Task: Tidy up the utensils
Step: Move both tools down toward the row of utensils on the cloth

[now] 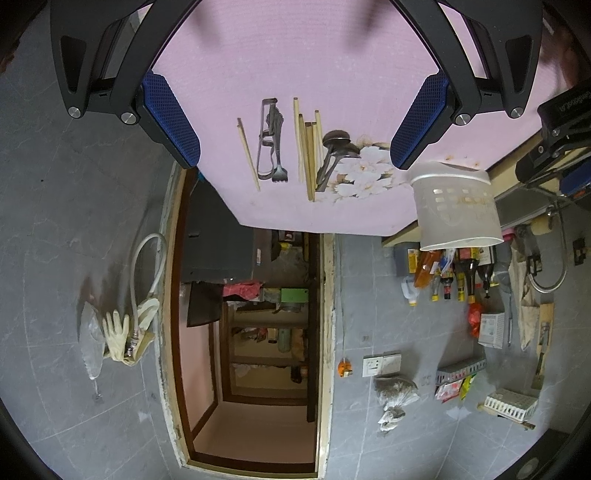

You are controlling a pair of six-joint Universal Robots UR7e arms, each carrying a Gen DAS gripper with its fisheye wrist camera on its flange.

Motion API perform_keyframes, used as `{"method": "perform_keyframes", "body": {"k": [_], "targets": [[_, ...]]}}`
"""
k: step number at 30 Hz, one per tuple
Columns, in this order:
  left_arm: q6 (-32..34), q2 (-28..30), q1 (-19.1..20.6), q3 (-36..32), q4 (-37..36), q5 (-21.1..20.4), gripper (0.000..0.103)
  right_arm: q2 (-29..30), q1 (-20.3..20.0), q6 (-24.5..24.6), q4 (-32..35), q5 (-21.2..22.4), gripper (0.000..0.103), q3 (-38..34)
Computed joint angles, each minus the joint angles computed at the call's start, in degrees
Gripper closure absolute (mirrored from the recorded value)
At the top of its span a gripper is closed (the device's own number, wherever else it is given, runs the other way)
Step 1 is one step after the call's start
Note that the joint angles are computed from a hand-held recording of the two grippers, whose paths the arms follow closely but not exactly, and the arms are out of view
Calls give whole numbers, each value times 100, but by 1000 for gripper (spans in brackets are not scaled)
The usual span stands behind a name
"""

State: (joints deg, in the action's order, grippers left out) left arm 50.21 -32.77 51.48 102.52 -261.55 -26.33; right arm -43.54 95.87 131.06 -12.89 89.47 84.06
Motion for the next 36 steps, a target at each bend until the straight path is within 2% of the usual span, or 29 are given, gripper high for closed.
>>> {"method": "perform_keyframes", "body": {"k": [4,9,12,15,20,22,29,32,34,36], "targets": [[36,-28,19,-55,-54,-210,4,-10,43,-108,87,-44,0,-104],[601,-5,23,-394,-90,-452,4,-20,72,-254,168,-222,0,-306],[819,11,44,-668,201,-494,4,28,99,-382,267,-268,0,-556],[454,-65,101,-763,900,-556,4,148,136,-601,517,-239,0,-966],[-761,-269,256,-821,2415,-675,4,452,160,-892,1010,-112,0,-1724],[-1218,-349,320,-857,3027,-760,4,681,142,-892,1500,-73,0,-2255],[-1574,-222,539,-1319,4108,-1025,4,1426,87,-680,2586,260,1,-3716],[-1875,-205,664,-1479,4727,-1182,4,1922,69,-559,3294,448,11,-4642],[-2131,-222,745,-1539,5117,-1311,5,2266,56,-513,3798,554,28,-5290],[-2388,-228,834,-1648,5621,-1436,10,2811,55,-479,4520,756,37,-6335]]}}
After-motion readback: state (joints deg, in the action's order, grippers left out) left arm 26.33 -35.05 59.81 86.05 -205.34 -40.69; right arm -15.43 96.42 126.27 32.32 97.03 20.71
